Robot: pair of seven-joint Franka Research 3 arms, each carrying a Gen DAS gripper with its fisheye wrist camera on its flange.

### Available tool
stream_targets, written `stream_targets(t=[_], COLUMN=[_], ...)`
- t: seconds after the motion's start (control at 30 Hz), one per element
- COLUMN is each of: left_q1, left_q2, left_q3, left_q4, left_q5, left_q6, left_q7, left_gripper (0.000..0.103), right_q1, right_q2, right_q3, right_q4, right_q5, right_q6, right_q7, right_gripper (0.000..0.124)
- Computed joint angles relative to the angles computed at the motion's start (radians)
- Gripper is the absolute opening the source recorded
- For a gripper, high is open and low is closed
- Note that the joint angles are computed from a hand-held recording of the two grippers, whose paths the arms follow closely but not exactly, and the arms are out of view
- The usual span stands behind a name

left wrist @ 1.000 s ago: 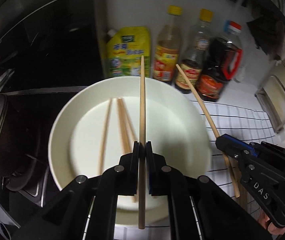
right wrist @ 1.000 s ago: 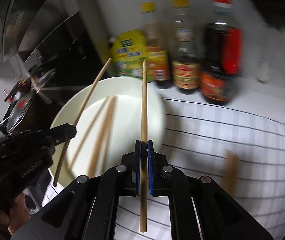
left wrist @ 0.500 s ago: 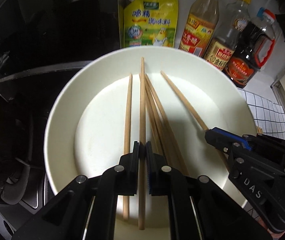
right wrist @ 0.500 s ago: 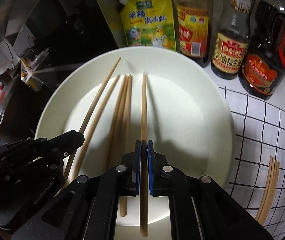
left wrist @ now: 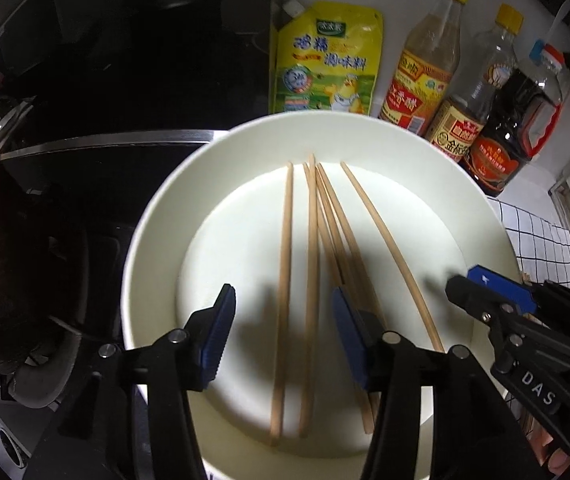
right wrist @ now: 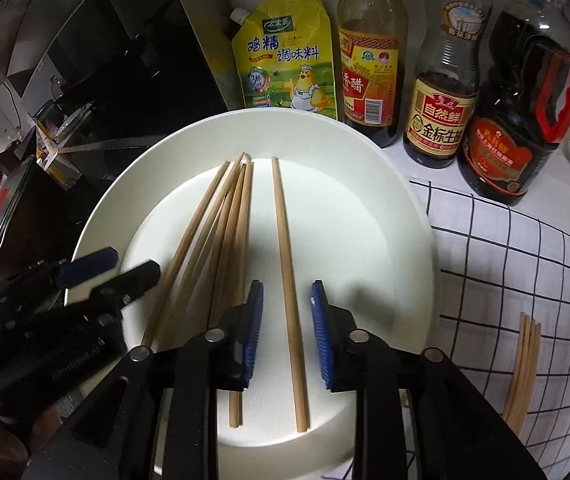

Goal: Organize utensils
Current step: 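Open the right gripper to release the chopstick into the basin, then move the right gripper back over the remaining chopsticks on the mat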

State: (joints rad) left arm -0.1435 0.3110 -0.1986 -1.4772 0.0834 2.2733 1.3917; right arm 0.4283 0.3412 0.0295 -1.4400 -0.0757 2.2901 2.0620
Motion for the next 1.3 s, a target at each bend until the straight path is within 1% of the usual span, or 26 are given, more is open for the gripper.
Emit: stream_targets(t=[0.13, 0.2, 0.3, 0.37, 0.53, 0.67, 0.73, 0.87, 1.03, 1.2, 1.3], left_q1=[0.007, 0.008, 0.009, 0.007, 0.001, -0.006, -0.009, -0.023, -0.037, -0.062, -0.08], left_q2=[-0.04, -0.061, -0.087, -0.106, -0.135, -0.145, -0.155, -0.162, -0.174, -0.201, -0.211], left_q3=[0.002, 0.003, 0.001, 0.001, -0.001, -0.001, -0.001, -0.002, -0.01, -0.023, -0.032], left_q4=[-0.039, -0.062, -0.089, -0.109, -0.138, -0.147, -0.158, -0.157, -0.165, -0.194, -0.207], left_q5=[-0.008, -0.006, -0.013, -0.012, -0.013, -0.008, 0.0, 0.031, 0.034, 0.04, 0.049], left_q6=[0.018, 0.027, 0.032, 0.036, 0.027, 0.028, 0.036, 0.022, 0.029, 0.042, 0.033], left_q7=[-0.006, -0.01, -0.013, -0.012, -0.015, -0.018, -0.021, -0.039, -0.055, -0.077, -0.091], left_gripper=[0.051, 0.052, 0.052, 0.052, 0.054, 0.054, 0.054, 0.054, 0.054, 0.056, 0.057], right_q1=[0.009, 0.01, 0.01, 0.009, -0.001, -0.012, -0.017, -0.037, -0.072, -0.129, -0.169], right_q2=[-0.04, -0.063, -0.087, -0.108, -0.159, -0.187, -0.22, -0.264, -0.362, -0.476, -0.547], right_q3=[-0.001, 0.001, 0.005, 0.009, 0.018, 0.025, 0.027, 0.037, 0.047, 0.067, 0.078], right_q4=[-0.038, -0.059, -0.078, -0.1, -0.16, -0.192, -0.236, -0.288, -0.401, -0.534, -0.614], right_q5=[-0.026, -0.035, -0.049, -0.06, -0.071, -0.073, -0.086, -0.09, -0.12, -0.152, -0.158], right_q6=[0.006, 0.009, 0.011, 0.024, 0.068, 0.074, 0.108, 0.128, 0.159, 0.168, 0.166], right_q7=[0.013, 0.026, 0.044, 0.054, 0.088, 0.105, 0.13, 0.138, 0.183, 0.232, 0.253], right_gripper=[0.024, 0.028, 0.028, 0.029, 0.035, 0.035, 0.035, 0.035, 0.036, 0.038, 0.039])
